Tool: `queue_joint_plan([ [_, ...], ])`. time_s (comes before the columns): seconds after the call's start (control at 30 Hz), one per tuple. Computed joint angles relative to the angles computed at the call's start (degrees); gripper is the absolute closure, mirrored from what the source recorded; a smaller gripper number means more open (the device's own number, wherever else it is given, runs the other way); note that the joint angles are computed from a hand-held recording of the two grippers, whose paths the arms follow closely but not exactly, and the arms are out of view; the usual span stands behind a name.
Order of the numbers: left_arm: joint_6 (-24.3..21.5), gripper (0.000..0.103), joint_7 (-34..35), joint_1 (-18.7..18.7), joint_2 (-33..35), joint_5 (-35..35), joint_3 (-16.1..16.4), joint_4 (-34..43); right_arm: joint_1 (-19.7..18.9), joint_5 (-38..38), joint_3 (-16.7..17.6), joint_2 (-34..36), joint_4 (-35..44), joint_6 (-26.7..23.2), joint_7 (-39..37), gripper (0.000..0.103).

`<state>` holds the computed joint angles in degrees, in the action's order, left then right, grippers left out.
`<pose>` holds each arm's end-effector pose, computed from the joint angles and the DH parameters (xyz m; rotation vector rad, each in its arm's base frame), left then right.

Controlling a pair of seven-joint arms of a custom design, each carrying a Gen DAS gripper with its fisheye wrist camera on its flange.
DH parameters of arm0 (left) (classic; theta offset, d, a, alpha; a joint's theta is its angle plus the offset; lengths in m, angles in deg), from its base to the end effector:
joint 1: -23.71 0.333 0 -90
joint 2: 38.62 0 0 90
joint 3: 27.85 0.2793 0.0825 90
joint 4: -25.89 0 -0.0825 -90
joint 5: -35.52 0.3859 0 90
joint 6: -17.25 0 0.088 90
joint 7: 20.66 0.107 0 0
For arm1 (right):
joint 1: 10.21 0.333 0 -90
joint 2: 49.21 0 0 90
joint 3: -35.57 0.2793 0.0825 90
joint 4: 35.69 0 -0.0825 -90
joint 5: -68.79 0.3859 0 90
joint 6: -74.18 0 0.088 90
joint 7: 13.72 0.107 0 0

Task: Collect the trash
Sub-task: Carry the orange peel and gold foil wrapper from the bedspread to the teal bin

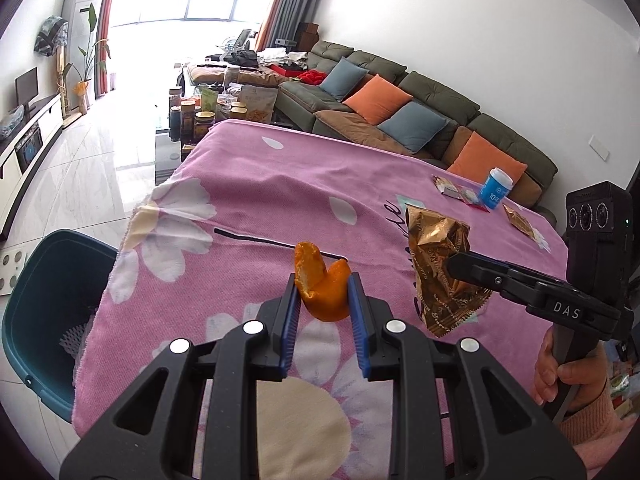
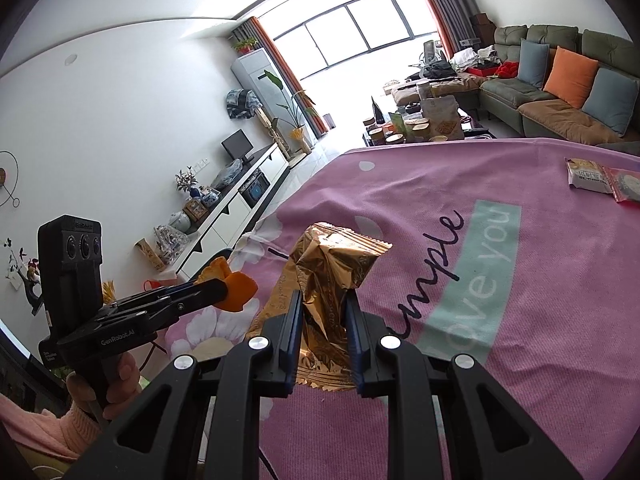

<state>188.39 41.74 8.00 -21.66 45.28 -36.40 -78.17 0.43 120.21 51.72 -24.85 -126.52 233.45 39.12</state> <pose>0.6109 -0.2782 0.4485 -1.7556 1.8848 -1.1155 0.6558 0.2594 0.4388 -1.7415 1.2702 -0.0864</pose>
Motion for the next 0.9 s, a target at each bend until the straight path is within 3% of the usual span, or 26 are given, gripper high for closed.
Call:
queue_joint_plan([
  [0.9,2.9,0.079,-9.4,0.6,-6.1,7.0,3.0,-8.2,2.7,-7.4,1.0,5.7,8.5,-3.9,3.3,0.084],
])
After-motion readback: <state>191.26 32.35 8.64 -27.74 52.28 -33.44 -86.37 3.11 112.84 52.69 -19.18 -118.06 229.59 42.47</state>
